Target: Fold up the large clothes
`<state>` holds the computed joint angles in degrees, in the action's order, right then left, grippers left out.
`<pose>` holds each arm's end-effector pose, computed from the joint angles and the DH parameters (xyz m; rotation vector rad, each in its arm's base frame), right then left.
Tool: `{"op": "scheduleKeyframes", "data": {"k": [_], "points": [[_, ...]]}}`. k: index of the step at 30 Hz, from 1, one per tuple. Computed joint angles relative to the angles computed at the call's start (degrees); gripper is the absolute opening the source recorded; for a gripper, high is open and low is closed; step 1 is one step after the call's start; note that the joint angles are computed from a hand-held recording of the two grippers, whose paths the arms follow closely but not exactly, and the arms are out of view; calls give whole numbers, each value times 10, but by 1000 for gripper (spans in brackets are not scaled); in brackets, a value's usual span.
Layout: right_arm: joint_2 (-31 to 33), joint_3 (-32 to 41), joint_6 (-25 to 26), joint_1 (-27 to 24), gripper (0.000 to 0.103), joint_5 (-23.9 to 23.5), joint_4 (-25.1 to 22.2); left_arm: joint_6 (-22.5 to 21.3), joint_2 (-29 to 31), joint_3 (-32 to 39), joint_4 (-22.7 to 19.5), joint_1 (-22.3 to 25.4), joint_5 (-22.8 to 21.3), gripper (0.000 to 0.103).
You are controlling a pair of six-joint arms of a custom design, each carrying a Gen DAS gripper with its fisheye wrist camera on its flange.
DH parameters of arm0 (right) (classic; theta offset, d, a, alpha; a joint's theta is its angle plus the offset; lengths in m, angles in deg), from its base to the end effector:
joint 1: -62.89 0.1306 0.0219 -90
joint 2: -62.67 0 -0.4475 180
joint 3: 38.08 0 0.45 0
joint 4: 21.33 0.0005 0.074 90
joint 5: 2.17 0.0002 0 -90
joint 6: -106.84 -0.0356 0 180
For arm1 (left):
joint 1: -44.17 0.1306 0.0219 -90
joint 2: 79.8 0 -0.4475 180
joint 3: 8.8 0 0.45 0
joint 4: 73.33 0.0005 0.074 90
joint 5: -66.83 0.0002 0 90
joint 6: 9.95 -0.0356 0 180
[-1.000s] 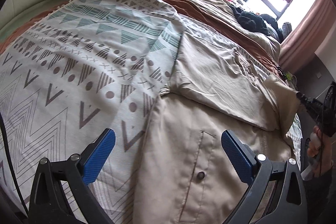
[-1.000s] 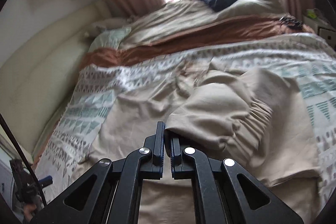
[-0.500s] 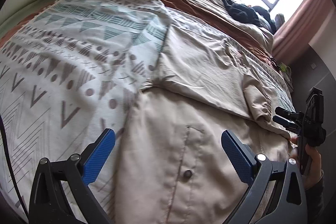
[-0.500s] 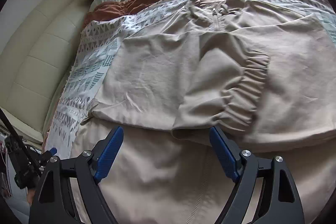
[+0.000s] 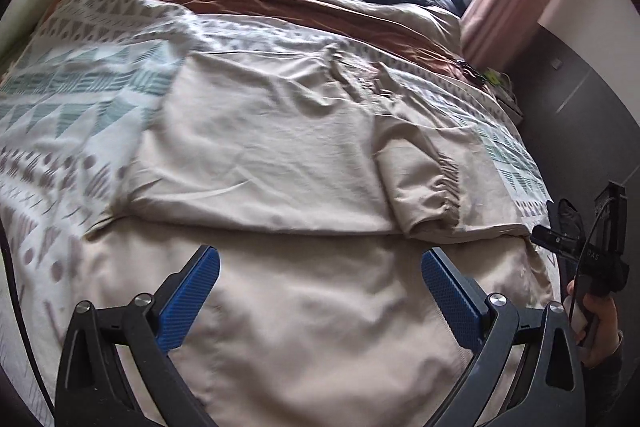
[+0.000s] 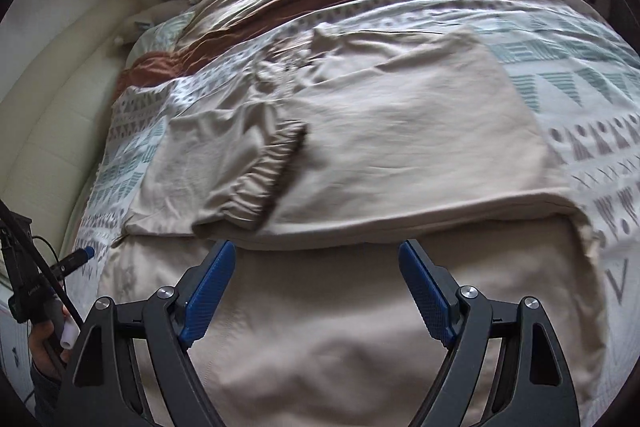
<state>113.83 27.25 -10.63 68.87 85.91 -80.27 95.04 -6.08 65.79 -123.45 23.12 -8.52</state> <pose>0.2538 0.0273 0.5120 0.4265 2.3365 0.3228 0.3858 -0.1587 0.4847 0.2492 2.4690 -0.5878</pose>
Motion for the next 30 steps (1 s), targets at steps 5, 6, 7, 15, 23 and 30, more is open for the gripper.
{"op": "scheduleKeyframes", "data": {"k": [5, 6, 7, 15, 23, 30], "points": [[-47, -8, 17, -66, 83, -10, -45, -9, 49, 42, 0, -57, -24, 103], [-54, -10, 20, -82, 83, -11, -52, -10, 56, 49, -1, -66, -27, 103], [-61, -12, 22, -96, 83, -8, -59, -12, 68, 58, -3, -77, -26, 103], [-65, -16, 16, -152, 83, 82, -117, -54, 141, 121, -36, -138, -57, 103], [-17, -23, -5, -172, 52, 87, -118, -102, 210, 165, -74, -174, -126, 103], [1, -26, -16, -182, 43, 89, -87, -99, 221, 161, -73, -160, -160, 102]]}}
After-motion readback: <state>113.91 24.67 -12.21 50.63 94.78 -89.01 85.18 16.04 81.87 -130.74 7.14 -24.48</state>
